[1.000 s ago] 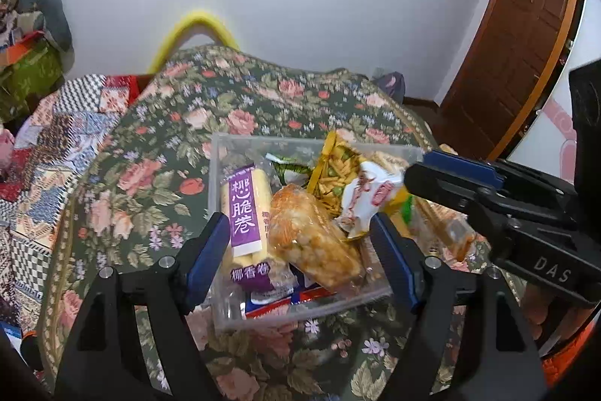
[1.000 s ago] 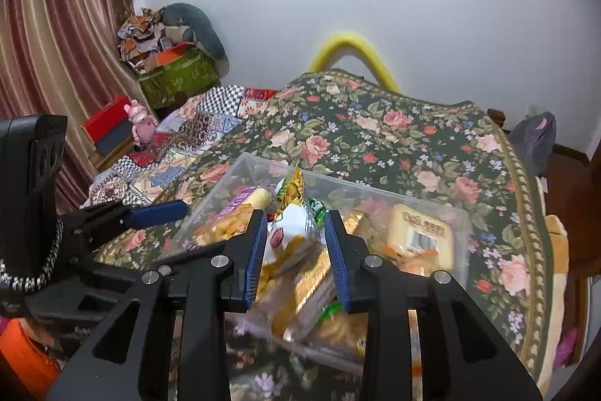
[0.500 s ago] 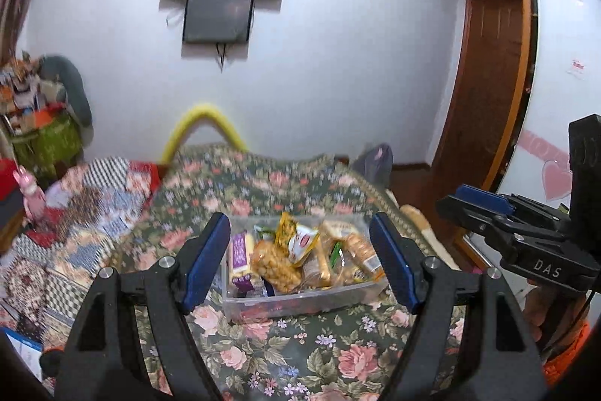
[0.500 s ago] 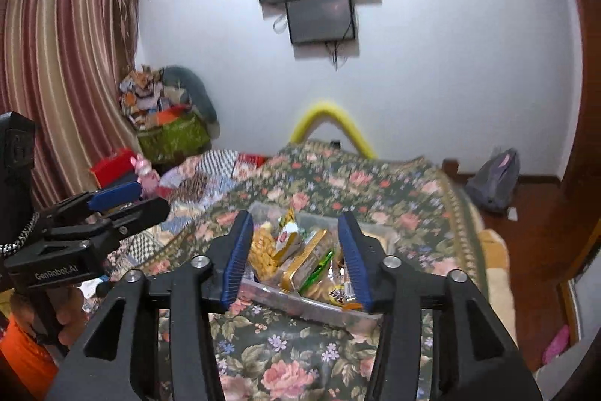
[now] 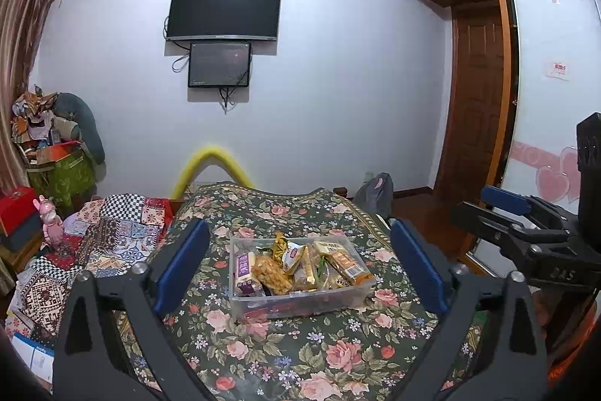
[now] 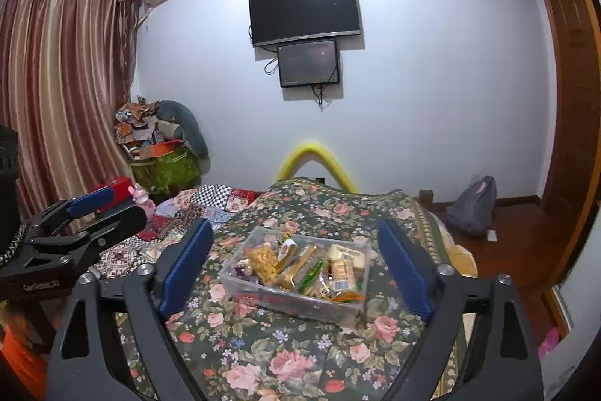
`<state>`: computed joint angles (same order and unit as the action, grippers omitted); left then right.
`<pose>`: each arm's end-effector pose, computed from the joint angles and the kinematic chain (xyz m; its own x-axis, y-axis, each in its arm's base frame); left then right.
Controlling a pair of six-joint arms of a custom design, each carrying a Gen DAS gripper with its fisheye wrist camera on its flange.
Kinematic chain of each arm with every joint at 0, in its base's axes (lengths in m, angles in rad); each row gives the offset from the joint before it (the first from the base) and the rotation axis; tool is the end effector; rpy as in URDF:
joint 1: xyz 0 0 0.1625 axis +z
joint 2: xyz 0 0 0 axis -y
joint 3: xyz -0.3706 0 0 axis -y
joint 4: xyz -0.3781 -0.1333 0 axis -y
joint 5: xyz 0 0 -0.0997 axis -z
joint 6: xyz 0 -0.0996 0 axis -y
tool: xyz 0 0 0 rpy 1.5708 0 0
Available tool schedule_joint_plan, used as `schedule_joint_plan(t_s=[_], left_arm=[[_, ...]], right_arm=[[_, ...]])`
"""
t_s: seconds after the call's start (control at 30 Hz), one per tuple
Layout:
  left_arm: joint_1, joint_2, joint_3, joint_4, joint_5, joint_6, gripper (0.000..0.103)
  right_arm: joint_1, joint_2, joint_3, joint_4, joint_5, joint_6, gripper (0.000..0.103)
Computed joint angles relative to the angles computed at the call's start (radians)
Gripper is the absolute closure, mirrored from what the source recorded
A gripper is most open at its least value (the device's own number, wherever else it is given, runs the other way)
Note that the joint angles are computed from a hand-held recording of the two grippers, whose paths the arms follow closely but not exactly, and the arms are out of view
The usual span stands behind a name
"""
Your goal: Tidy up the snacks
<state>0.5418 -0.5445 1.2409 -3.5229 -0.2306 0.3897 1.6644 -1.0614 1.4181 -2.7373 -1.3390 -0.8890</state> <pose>-0.4464 -0.5374 0.1997 -0.7417 -0.1997 -0.6403 0.5917 0.2548 -0.7649 0.2185 -0.6564 0.3594 -0.5508 -0.6948 0.4624 -0.7809 0.2335 -0.5794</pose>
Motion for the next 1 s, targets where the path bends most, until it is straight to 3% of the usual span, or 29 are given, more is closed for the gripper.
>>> schedule_joint_plan(t_s=[0.1,1.0], left_arm=[[-0.007,-0.003,0.011,0.0,0.012,-0.014,0.001],[-0.008,-0.017,0.049,0.042,0.012,-0.075,0.0]], right_arm=[[-0.002,-0.002,0.011,-0.029,0.002,0.013,0.0],[-0.017,-0.049,0.089,-0.09,0.009,-0.01,0.0]])
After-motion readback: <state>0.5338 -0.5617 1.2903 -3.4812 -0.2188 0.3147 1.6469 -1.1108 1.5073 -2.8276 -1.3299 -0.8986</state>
